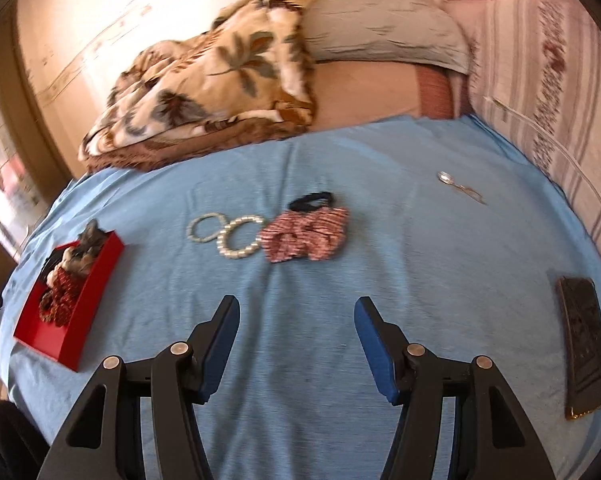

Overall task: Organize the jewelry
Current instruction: 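Move the left tool to a pearl bracelet while the right approaches the plaid scrunchie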

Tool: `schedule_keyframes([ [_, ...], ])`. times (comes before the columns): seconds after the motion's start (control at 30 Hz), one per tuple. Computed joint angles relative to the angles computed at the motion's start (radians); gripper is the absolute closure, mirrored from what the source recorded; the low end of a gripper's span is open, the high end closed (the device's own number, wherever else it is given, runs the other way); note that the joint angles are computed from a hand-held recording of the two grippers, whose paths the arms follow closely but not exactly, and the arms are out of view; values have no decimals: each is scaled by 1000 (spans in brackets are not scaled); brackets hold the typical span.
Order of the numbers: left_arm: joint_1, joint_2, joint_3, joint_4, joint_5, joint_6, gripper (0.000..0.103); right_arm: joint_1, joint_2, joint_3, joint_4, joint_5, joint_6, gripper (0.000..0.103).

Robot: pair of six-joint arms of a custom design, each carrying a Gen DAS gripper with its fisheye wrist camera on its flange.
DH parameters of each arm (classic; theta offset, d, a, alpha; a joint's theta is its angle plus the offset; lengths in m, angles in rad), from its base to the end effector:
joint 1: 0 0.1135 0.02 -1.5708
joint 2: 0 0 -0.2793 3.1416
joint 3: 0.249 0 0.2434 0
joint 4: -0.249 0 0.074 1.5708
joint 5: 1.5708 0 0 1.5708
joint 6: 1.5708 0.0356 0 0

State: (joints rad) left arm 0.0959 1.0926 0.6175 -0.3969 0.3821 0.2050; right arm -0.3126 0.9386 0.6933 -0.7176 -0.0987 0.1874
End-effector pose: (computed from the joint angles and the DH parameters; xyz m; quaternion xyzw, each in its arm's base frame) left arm 0.1979 0.0057 0.2250 0.1152 0.9176 -0.1260 0.3590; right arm 0.1541 -0.0461 0.2499 0.2215 0.9270 0.0283 0.3013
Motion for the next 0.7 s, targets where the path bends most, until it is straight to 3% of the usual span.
schedule_keyframes([
  [0.17,-208,55,26,33,-86,-122,46,-150,13,-23,14,-86,-64,39],
  [0.4,-414,204,85,132,-206,-241,46,-203,125,-16,96,-144,-74,39],
  [0.53,-500,378,176,195,-259,-298,46,-185,228,1,175,-149,-62,39],
  [0.7,-539,625,363,190,-260,-343,47,-183,386,46,256,-180,-49,39],
])
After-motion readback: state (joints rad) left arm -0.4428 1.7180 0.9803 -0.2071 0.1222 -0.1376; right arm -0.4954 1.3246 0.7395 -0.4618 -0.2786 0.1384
